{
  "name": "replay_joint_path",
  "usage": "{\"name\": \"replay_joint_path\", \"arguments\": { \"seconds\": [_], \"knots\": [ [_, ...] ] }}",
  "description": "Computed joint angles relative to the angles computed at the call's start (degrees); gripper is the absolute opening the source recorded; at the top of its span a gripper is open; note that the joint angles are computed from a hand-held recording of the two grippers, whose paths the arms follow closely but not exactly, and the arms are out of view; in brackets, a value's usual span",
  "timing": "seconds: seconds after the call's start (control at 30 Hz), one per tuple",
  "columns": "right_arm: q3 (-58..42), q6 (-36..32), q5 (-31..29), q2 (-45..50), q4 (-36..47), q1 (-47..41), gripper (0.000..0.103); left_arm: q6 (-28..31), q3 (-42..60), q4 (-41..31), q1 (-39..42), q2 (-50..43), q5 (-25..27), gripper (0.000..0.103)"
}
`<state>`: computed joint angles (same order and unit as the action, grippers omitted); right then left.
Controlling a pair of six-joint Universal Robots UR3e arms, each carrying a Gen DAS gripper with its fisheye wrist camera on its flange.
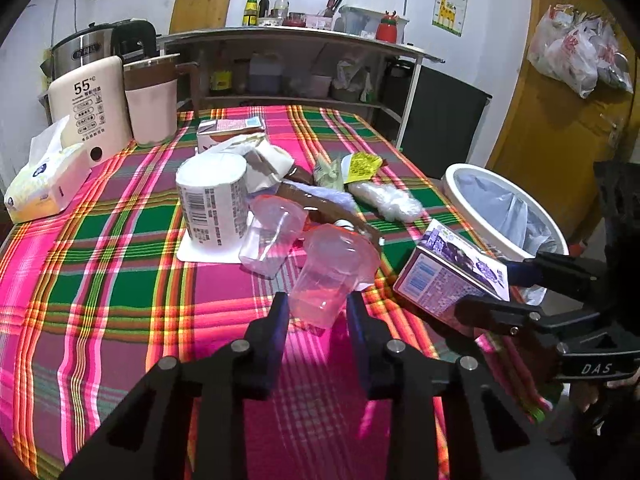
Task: Collect trash
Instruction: 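Reach the right gripper to the purple juice carton and grasp it, then carry the carton over the bin with the right gripper and release it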
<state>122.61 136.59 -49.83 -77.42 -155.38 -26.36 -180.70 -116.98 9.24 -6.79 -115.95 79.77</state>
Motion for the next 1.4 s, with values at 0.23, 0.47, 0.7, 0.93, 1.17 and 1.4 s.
{"name": "replay_joint_path", "arguments": {
  "seconds": [0.23, 0.47, 0.7, 0.93, 1.17, 1.4],
  "knots": [
    [3.67, -0.36, 2.10, -4.11, 0.19, -3.47, 0.057, -1.03, -0.54, 0.19, -1.67, 1.35, 0.46, 0.031],
    [6.85, -0.75, 3.20, -7.81, 0.39, -7.44, 0.057, -1.58, 3.82, -2.65, -4.43, 0.05, 0.71, 0.031],
    [7.56, 0.20, 3.33, -9.58, -0.46, -12.66, 0.057, -1.85, 12.96, -7.36, -7.64, -3.63, -0.23, 0.031],
    [6.42, 2.82, 1.97, -8.78, -2.75, -18.06, 0.057, -1.38, 25.18, -12.89, -11.34, -9.35, -1.15, 0.031],
    [3.90, 5.13, -0.27, -6.21, -4.51, -21.89, 0.057, -0.62, 39.98, -20.51, -14.77, -16.80, -2.03, 0.031],
    [0.76, 6.36, -2.45, -2.97, -4.63, -23.69, 0.057, 0.55, 53.15, -28.31, -17.06, -23.56, -3.05, 0.031]
  ]
}}
